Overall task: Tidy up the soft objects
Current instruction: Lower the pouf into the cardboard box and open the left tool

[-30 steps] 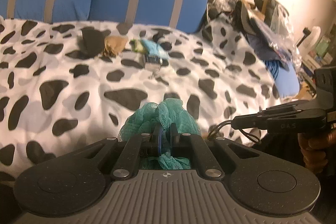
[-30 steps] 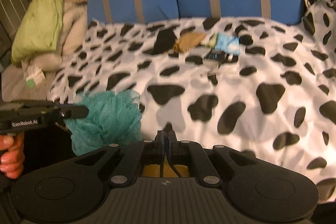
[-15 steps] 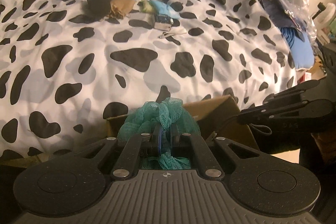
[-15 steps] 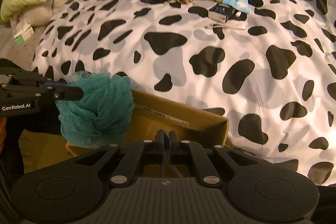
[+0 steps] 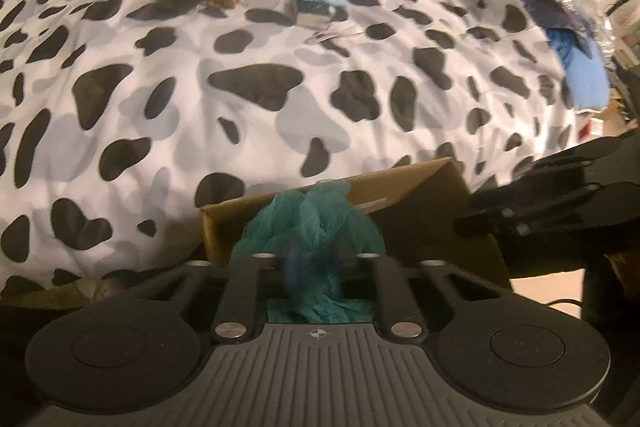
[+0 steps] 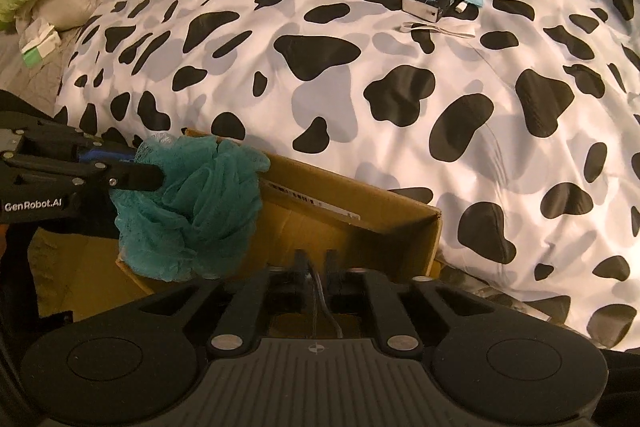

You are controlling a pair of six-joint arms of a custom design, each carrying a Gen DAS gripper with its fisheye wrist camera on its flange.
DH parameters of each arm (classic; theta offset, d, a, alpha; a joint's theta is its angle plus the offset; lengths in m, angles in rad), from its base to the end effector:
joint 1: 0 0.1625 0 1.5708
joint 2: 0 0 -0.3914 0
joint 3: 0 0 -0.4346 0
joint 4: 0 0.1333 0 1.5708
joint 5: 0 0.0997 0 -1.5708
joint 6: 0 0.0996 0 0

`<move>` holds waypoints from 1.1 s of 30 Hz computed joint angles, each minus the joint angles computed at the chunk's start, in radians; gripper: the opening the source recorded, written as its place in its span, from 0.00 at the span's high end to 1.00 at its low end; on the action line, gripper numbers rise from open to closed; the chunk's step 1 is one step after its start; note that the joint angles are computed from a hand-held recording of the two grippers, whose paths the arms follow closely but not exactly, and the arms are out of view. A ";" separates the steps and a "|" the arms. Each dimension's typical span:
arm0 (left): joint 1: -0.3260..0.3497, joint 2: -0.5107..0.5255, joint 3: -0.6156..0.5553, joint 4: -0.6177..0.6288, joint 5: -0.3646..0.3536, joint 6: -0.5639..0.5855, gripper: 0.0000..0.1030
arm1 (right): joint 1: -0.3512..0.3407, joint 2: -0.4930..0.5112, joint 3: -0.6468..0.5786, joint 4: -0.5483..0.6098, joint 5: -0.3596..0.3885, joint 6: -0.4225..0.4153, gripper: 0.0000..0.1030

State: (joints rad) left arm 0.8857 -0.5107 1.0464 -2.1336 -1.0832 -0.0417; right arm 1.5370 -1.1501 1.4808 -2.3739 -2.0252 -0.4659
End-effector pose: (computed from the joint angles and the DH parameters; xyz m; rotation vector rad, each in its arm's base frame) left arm -0.3777 -0.7467 0.0467 0.8395 2.5476 -0.2711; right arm 0.0659 -0.7030 0.3443 0.4088 -2.5257 0.4497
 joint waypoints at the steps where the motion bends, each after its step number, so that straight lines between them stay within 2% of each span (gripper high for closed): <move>1: 0.000 0.005 -0.007 0.006 0.007 -0.009 0.66 | 0.002 0.001 0.002 -0.014 -0.007 -0.004 0.38; 2: 0.001 0.008 -0.012 0.012 0.013 -0.020 0.61 | 0.003 0.001 0.006 -0.028 -0.010 -0.008 0.20; 6: 0.003 0.015 -0.029 0.038 0.030 -0.053 0.59 | 0.003 0.007 0.001 -0.045 -0.028 0.009 0.06; 13: -0.002 0.019 -0.033 0.035 0.058 -0.062 0.59 | 0.002 0.006 0.000 -0.070 -0.023 0.012 0.02; 23: -0.003 0.025 -0.042 0.035 0.088 -0.087 0.59 | 0.008 0.014 -0.002 -0.088 -0.063 0.018 0.02; 33: -0.007 0.028 -0.040 0.031 0.121 -0.088 0.58 | 0.006 0.008 0.003 -0.100 -0.050 0.017 0.02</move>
State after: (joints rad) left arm 0.8789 -0.4824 1.0064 -2.1026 -0.9619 -0.1294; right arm 1.5432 -1.1417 1.4834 -2.4738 -2.0748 -0.4484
